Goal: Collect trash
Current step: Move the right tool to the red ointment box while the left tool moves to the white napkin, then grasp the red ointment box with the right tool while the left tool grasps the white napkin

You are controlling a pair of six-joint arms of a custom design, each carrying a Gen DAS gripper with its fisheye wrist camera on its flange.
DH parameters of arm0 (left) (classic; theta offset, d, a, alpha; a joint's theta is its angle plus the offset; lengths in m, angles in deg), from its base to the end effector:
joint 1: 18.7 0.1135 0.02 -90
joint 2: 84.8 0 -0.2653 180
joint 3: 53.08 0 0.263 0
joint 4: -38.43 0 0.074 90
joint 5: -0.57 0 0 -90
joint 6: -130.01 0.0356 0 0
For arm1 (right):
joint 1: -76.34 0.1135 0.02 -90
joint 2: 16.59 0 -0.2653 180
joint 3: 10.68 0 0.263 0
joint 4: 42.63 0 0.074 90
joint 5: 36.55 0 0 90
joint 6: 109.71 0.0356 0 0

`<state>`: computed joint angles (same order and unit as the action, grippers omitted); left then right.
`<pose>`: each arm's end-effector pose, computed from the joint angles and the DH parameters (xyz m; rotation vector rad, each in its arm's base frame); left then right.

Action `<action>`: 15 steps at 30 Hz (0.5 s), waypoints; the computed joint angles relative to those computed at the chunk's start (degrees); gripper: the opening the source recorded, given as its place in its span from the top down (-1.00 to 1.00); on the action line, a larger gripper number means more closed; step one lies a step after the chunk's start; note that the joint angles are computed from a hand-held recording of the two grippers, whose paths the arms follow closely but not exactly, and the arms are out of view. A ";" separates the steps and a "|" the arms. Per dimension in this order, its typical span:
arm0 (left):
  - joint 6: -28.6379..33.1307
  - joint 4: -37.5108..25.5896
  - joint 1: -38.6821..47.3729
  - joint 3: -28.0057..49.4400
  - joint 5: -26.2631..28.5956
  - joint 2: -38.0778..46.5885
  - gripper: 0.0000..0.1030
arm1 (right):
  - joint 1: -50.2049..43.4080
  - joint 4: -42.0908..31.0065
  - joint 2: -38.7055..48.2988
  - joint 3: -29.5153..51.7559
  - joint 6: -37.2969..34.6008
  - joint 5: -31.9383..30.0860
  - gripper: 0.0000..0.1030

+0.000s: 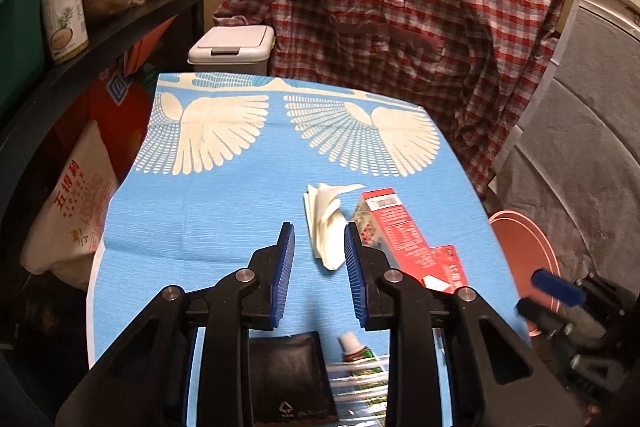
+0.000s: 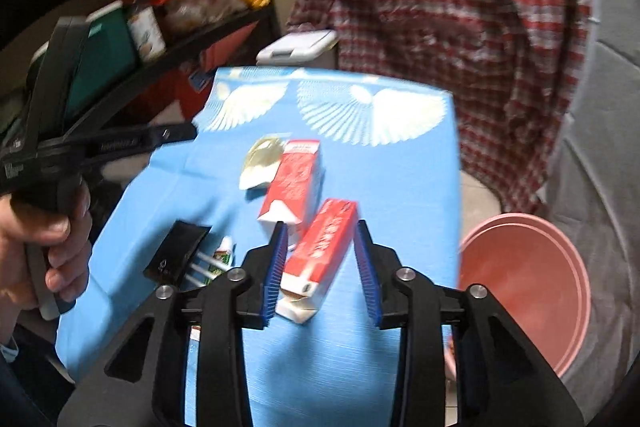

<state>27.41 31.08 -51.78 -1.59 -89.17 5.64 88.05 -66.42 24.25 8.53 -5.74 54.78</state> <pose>0.2532 -0.1651 0.1342 0.4312 2.3745 -0.3807 0.1379 0.0277 0.1120 0.0580 2.3707 0.1892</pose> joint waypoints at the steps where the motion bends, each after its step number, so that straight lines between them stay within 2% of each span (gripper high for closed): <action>1: 0.17 0.29 0.32 0.25 0.18 0.83 0.50 | 0.79 1.83 2.58 0.09 0.17 0.34 0.22; 3: 0.56 0.85 1.03 0.94 0.68 2.75 0.50 | 3.36 8.14 12.28 0.91 0.83 2.54 0.13; 6: 0.94 1.54 1.94 1.94 1.69 5.39 0.50 | 3.44 14.77 22.41 1.98 0.76 2.25 0.11; 9: 1.16 2.14 2.86 3.09 3.24 8.18 0.50 | 3.03 18.22 28.38 3.03 0.37 2.04 0.04; 15: 1.20 3.24 3.33 5.80 5.21 13.70 0.50 | 0.66 21.95 37.16 5.07 -1.11 0.76 0.01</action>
<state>28.61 34.32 -48.44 4.20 -83.96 19.35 88.71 -44.47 61.41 13.60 -6.85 55.54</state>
